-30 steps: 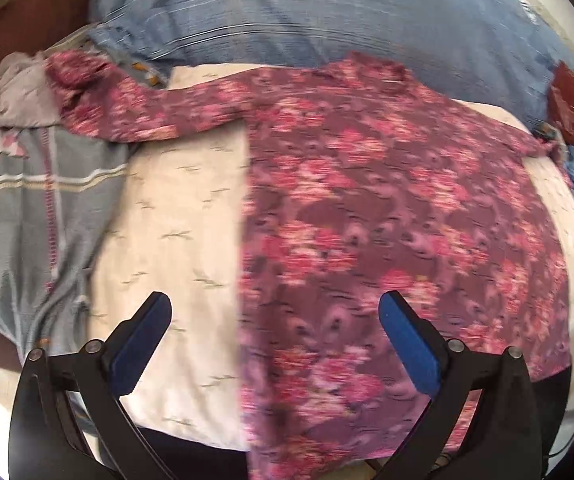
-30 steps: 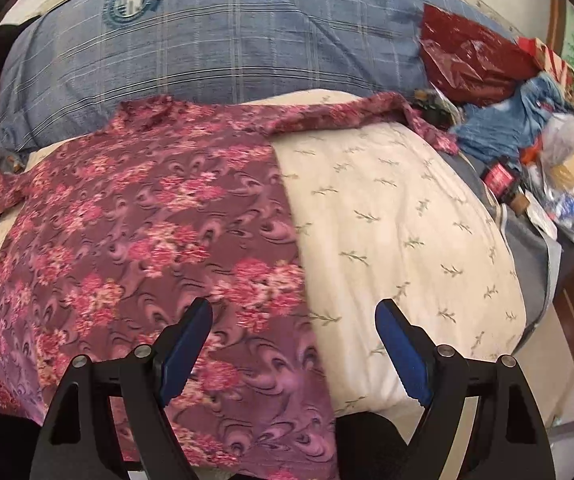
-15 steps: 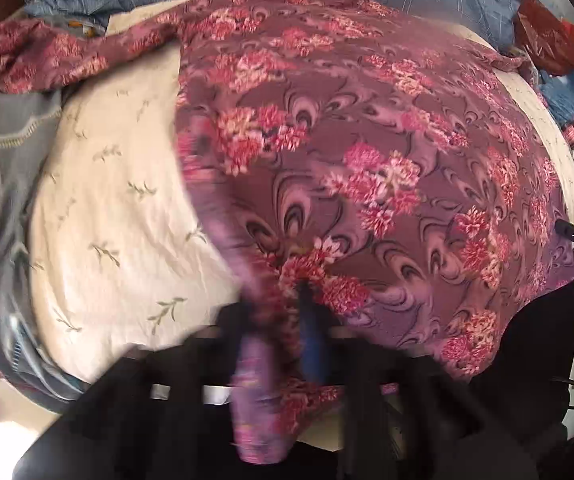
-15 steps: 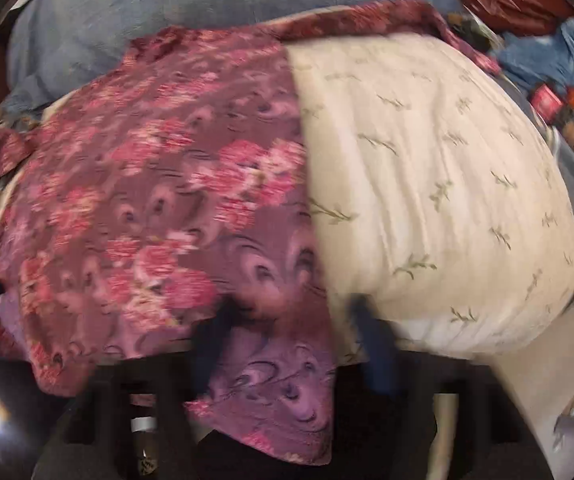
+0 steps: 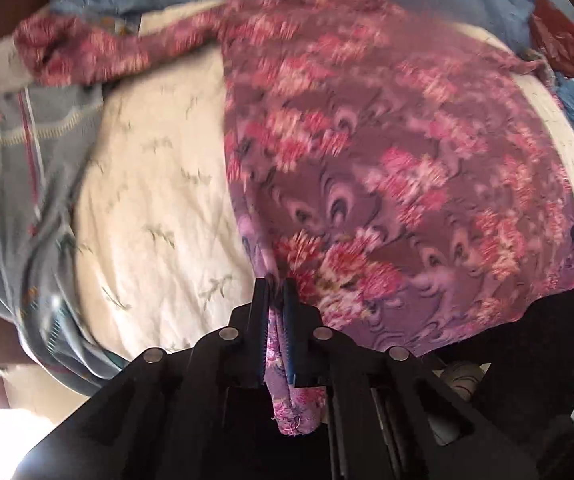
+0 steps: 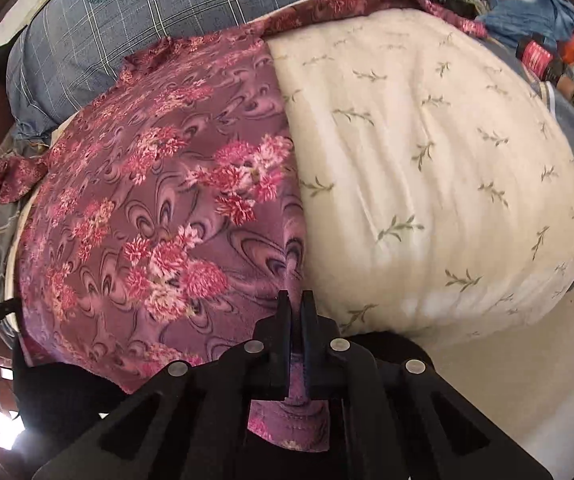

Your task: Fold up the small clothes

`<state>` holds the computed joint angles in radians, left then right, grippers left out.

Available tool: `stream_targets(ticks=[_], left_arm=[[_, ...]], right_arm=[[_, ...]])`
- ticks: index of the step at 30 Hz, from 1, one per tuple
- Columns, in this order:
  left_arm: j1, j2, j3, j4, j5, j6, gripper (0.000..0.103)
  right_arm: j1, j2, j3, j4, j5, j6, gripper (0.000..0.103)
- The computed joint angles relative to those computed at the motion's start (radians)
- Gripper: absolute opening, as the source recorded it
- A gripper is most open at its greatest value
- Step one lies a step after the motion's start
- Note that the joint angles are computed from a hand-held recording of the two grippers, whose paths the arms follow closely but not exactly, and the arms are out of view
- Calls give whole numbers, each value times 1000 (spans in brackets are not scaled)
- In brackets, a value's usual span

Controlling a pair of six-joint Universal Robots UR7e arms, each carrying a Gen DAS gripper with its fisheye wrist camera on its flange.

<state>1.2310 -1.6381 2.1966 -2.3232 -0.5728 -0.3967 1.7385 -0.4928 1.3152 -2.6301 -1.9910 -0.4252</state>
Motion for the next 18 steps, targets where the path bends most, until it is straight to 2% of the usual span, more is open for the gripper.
stream_targets(ticks=[2, 4, 5, 6, 8, 9, 11, 13, 14, 15, 16, 18], left_arm=[[-33, -9, -3, -76, 8, 80, 9], [-47, 25, -28, -195, 9, 182, 30], [-48, 61, -50, -269, 13, 236, 61], [-42, 117, -85, -355, 14, 291, 85], [-11, 206, -151, -489, -18, 383, 86], [5, 231, -175, -503, -42, 396, 86], [50, 316, -250, -480, -80, 366, 86], [85, 384, -304, -400, -78, 308, 86], [101, 414, -327, -356, -74, 286, 86], [108, 434, -335, -354, -61, 279, 91], [98, 431, -323, -393, -50, 293, 90], [103, 414, -333, -346, -108, 301, 90]], right_arm=[[14, 0, -27, -19, 15, 10, 10], [23, 0, -50, -70, 93, -4, 10], [25, 8, -65, -88, 129, -11, 13], [30, 21, -92, -94, 164, -13, 15], [41, 74, -164, -87, 194, -5, 20], [42, 101, -200, -79, 200, -5, 20], [43, 176, -292, -42, 180, -2, 20], [41, 261, -391, 19, 90, -9, 20], [39, 274, -402, 13, 80, -23, 18], [37, 266, -399, 1, 107, -42, 18], [37, 271, -432, 31, 111, -45, 17], [23, 284, -531, 75, 152, 13, 17]])
